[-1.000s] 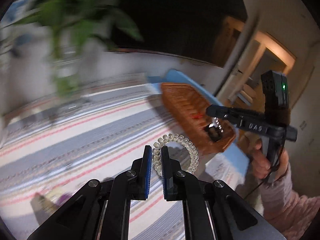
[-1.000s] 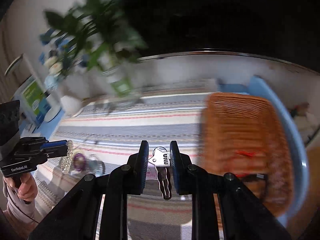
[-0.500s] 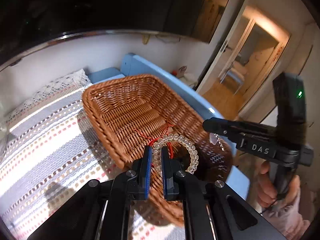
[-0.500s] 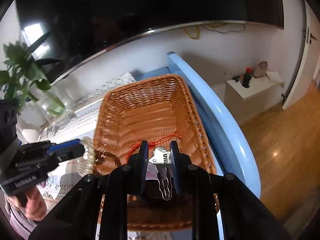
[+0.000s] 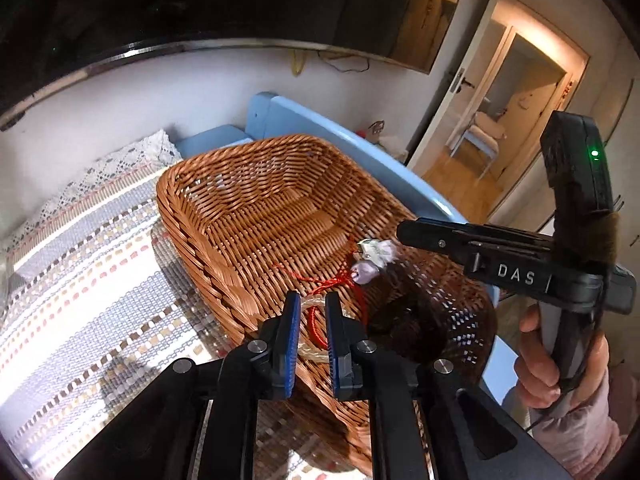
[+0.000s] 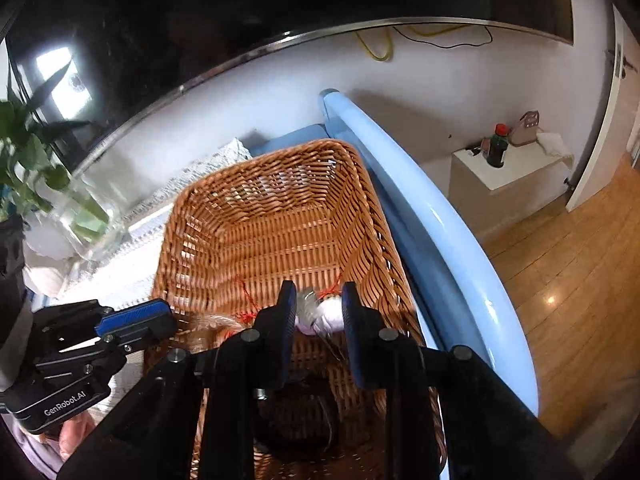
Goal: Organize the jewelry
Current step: 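Carry the bracelet and keys into the wicker basket and open both tools, then move both open tools back over the remaining jewelry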
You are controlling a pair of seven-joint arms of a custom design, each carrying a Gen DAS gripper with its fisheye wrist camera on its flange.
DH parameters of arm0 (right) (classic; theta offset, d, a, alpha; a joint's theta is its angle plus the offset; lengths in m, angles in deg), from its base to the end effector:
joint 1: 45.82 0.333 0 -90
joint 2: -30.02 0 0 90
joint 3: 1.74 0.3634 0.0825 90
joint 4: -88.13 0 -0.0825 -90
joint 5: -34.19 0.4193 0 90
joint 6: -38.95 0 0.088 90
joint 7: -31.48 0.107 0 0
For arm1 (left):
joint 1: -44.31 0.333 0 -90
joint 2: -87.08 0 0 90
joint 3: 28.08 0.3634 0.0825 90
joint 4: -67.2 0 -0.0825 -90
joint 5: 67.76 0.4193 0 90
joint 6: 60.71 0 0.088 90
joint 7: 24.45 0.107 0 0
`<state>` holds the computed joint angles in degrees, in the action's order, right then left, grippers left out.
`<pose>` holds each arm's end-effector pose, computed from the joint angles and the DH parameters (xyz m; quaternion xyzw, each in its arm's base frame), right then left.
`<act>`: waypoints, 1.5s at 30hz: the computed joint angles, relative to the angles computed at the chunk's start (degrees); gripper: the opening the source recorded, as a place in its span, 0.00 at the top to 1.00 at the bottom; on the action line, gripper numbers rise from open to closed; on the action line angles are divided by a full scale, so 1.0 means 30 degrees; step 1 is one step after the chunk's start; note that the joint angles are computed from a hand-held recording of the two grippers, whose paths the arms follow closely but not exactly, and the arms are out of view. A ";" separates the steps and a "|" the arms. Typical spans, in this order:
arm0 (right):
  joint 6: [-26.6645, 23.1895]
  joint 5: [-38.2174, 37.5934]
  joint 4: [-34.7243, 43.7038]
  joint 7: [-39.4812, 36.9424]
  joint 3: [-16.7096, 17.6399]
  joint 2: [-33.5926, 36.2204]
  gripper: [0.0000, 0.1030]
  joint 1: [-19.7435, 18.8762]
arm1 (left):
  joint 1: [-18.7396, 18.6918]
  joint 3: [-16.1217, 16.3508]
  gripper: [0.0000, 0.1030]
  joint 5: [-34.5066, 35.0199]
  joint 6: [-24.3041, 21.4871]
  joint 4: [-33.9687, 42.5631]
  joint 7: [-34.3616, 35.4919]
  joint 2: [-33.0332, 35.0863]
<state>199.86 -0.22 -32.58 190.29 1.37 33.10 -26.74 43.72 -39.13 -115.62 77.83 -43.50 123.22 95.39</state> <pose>0.5698 0.2613 0.4877 -0.5519 0.7553 -0.1767 0.3060 0.6467 -0.1314 0.4812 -0.4133 0.8352 -0.3622 0.0188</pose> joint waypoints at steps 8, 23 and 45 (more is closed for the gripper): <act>-0.0532 -0.3280 -0.1231 0.2800 0.1044 -0.2493 0.64 -0.0334 | 0.0374 0.1154 0.87 -0.2528 -0.0289 -0.2302 0.2659 -0.3177; -0.1414 -0.3508 0.1875 0.0716 0.3090 -0.1138 0.57 0.1839 | 0.2881 0.6345 0.54 -0.5060 -0.2168 -0.4889 0.5336 -0.7895; -0.2301 0.3378 1.1426 -0.7175 0.1265 0.7805 0.50 0.7149 | 0.7636 0.6266 0.56 -0.4092 -0.2117 -0.3884 0.5294 -0.3259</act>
